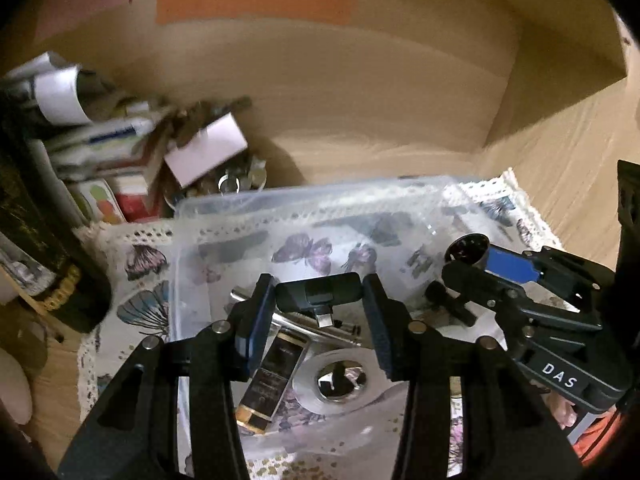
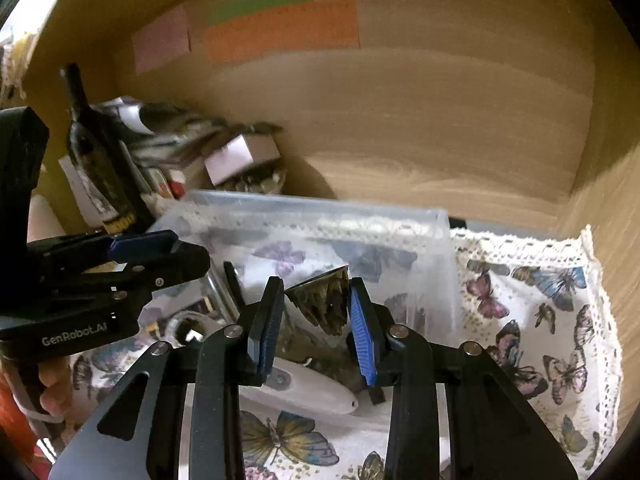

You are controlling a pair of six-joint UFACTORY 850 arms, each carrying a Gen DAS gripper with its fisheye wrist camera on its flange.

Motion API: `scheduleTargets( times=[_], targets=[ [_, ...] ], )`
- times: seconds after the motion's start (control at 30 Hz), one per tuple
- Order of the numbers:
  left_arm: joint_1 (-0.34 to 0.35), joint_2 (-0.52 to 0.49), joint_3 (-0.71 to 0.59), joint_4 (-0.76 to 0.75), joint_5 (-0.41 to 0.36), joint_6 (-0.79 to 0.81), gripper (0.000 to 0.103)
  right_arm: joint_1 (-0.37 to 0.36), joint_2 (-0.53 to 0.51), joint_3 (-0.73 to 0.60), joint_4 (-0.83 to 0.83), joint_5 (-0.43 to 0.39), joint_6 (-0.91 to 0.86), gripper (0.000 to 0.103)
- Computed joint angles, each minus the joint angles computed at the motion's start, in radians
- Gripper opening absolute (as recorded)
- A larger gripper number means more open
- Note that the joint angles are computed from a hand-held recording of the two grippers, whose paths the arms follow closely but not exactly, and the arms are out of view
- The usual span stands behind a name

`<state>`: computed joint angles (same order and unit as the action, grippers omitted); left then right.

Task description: Organize rigid objects

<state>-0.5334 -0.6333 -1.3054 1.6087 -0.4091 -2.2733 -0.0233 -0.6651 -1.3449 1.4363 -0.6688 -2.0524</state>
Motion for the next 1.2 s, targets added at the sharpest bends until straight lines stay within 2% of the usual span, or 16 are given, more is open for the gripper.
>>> scheduleTargets(
  times=[0.07, 0.13, 0.23, 0.3, 0.43, 0.6, 0.8, 0.87, 0.93, 0.97, 1.03, 1.1, 1.2],
  targets=[
    [0.005, -0.014, -0.009, -0.019, 0.010, 0.015, 0.044, 0.005, -0.010, -0.011, -0.024, 0.013, 0.023, 0.030],
    [-0.003, -0.027, -0.020, -0.048, -0.031, 0.056, 0.044, 0.009, -0.012, -0.011, -0.033, 0.024, 0.030, 0.030],
    [-0.005, -0.027, -0.017, -0.036, -0.026, 0.055, 0.044, 0.016, -0.016, -0.015, -0.045, 0.036, 0.041, 0.030],
    [-0.007, -0.026, -0.017, -0.035, -0.024, 0.056, 0.048, 0.022, -0.016, -0.015, -0.052, 0.051, 0.044, 0.031],
    [-0.017, -0.011, -0.004, -0.023, -0.050, 0.043, 0.054, 0.023, -0.011, -0.014, -0.055, 0.057, 0.047, 0.040],
    [-0.039, 0.039, 0.039, 0.043, -0.104, -0.028, 0.059, 0.004, 0.036, 0.027, 0.023, 0.027, -0.034, 0.041],
    [-0.093, 0.120, 0.113, 0.128, -0.223, -0.117, 0.070, -0.042, 0.127, 0.113, 0.151, -0.048, -0.174, 0.049],
    [-0.115, 0.145, 0.137, 0.153, -0.263, -0.141, 0.073, -0.059, 0.160, 0.146, 0.197, -0.076, -0.224, 0.057],
    [-0.145, 0.168, 0.160, 0.167, -0.325, -0.153, 0.083, -0.088, 0.203, 0.192, 0.256, -0.131, -0.285, 0.071],
    [-0.163, 0.178, 0.170, 0.170, -0.361, -0.154, 0.087, -0.099, 0.219, 0.209, 0.278, -0.153, -0.306, 0.073],
    [-0.192, 0.192, 0.185, 0.167, -0.425, -0.152, 0.100, -0.120, 0.246, 0.236, 0.302, -0.193, -0.331, 0.078],
    [-0.226, 0.202, 0.198, 0.164, -0.498, -0.157, 0.102, -0.143, 0.271, 0.259, 0.299, -0.236, -0.333, 0.083],
    [-0.258, 0.224, 0.222, 0.165, -0.541, -0.173, 0.103, -0.176, 0.306, 0.300, 0.316, -0.295, -0.348, 0.092]
  ],
)
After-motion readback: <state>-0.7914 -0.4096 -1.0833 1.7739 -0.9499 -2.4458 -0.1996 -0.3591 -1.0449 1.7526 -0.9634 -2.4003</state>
